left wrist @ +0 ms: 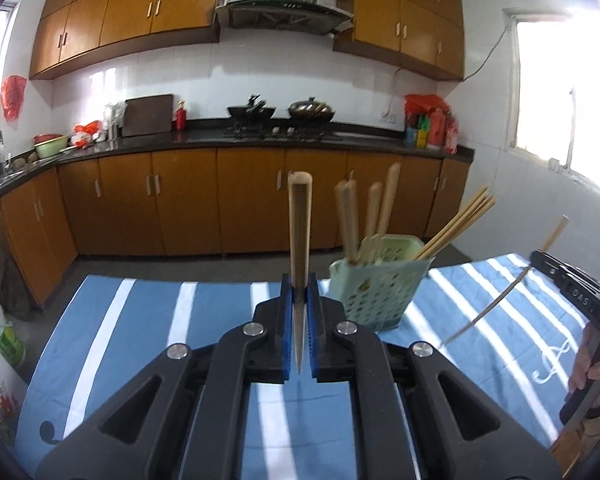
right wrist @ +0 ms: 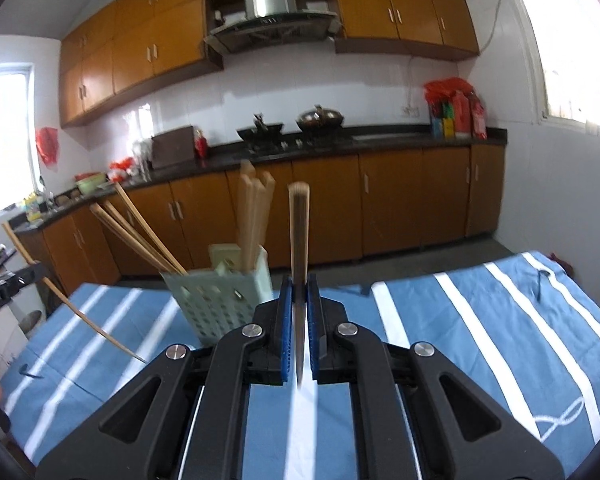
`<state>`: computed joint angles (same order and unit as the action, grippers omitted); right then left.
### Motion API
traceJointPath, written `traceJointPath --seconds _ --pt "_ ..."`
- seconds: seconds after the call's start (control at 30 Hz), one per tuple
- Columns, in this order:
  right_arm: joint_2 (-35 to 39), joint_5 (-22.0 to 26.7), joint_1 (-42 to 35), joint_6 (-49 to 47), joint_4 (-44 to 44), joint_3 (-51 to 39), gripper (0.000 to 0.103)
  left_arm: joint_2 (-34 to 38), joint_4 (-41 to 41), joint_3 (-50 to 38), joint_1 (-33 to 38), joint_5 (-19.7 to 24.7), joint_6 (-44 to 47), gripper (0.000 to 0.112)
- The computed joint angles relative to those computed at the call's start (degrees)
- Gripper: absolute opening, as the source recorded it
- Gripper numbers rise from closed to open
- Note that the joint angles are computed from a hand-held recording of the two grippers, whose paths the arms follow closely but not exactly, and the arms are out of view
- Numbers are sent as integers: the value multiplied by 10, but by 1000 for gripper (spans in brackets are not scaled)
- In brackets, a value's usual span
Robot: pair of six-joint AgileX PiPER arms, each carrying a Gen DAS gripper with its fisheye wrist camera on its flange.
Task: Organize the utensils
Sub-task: 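Raise the left tool's chopstick over the green holder while the right tool carries its own, then open the left tool to drop its chopstick while the right tool releases its own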
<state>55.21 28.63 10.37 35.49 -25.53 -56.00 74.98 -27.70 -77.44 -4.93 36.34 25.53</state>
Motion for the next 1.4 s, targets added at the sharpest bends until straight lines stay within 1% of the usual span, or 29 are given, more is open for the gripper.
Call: traceJointPath --seconds 0.13,0.23,0.33,0.37,0.43,0.53,0.57,0.63,0.73,0.8,0.9,0.97,1.07,1.1,1.2,1.27,1.3,1.33,1.37,1.4 --pt "0 -14 8 -26 27 -39 8 3 -36 -39 -12 13 10 8" --pt "2 -29 26 -7 9 -72 8 8 -63 -71 -28 6 11 8" --pt "9 -48 52 63 -68 -98 8 22 -52 -111 -61 -17 -20 8" --pt "15 -52 62 100 -110 -108 8 27 -44 -122 -70 -24 -31 8" --pt "28 -60 75 165 -184 -122 8 37 -21 -144 -95 -51 -61 8" --pt "49 -85 70 243 -269 -133 8 58 46 -170 -125 -93 -118 8" --pt "60 -93 66 270 -295 -136 8 66 65 -179 -131 -100 -135 8" --pt "80 -112 52 300 -319 -137 8 84 99 -189 -143 -123 -161 8" --pt "106 -141 28 306 -317 -133 8 110 118 -192 -154 -156 -173 8" --pt "117 -140 27 313 -324 -130 8 125 134 -188 -162 -175 -182 8" --pt "138 -148 13 280 -285 -126 8 150 123 -184 -163 -191 -165 8" --pt "140 -146 15 274 -277 -118 8 158 110 -173 -163 -202 -153 8" --pt "146 -147 13 230 -230 -112 8 174 99 -175 -156 -194 -147 8" --pt "148 -145 14 219 -218 -112 8 182 102 -182 -155 -185 -154 8" --pt "153 -141 15 154 -155 -117 8 192 74 -189 -143 -165 -138 8" --pt "154 -131 19 143 -145 -121 8 193 60 -189 -135 -158 -130 11" --pt "154 -127 18 123 -125 -123 9 192 57 -189 -132 -155 -130 17" --pt "153 -124 15 99 -101 -126 16 189 52 -189 -128 -150 -128 24" --pt "150 -120 12 92 -92 -129 30 183 40 -183 -124 -150 -120 27" --pt "143 -117 13 106 -105 -126 39 177 33 -179 -119 -149 -116 31"
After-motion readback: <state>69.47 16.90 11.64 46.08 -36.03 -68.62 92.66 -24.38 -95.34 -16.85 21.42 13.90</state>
